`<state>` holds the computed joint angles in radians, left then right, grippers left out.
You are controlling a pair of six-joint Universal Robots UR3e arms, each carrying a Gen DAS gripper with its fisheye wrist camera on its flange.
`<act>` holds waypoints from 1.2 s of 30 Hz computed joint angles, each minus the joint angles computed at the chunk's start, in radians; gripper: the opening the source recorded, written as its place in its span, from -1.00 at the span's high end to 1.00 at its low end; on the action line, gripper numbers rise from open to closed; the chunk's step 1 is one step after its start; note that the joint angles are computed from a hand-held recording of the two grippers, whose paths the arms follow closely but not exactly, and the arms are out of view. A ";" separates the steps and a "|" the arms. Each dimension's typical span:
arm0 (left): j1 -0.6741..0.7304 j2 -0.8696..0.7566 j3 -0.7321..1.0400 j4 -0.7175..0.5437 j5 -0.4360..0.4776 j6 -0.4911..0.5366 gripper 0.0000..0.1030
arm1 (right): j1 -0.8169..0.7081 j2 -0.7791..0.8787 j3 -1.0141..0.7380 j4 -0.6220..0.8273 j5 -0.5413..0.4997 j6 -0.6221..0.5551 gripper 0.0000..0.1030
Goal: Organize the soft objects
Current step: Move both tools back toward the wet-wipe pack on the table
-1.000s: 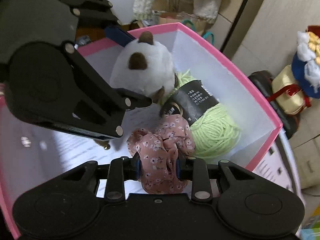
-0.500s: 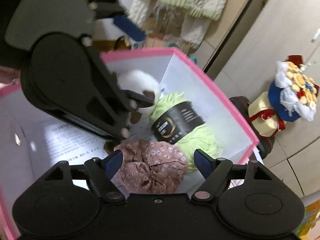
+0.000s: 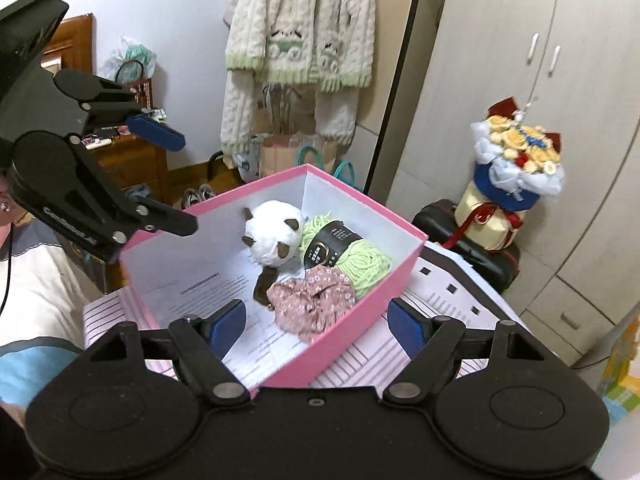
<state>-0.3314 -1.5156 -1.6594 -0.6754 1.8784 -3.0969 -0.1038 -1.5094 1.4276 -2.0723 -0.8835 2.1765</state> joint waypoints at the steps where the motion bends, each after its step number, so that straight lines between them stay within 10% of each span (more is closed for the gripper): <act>1: -0.012 0.020 -0.001 -0.024 -0.012 -0.014 -0.65 | -0.026 -0.053 0.049 0.001 0.016 -0.018 -0.59; 24: -0.370 -0.164 -0.013 0.230 -0.117 -0.156 -0.55 | -0.776 -0.724 0.490 0.755 0.291 -0.779 -0.58; 36: -0.337 -0.475 0.137 0.452 -0.198 -0.236 -0.42 | -0.706 -0.648 0.735 0.284 0.240 -0.668 -0.56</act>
<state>-0.6680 -1.9901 -1.5226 -0.2232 1.6806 -3.3327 -0.8094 -2.1572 2.1625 -1.7886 -0.6438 1.5086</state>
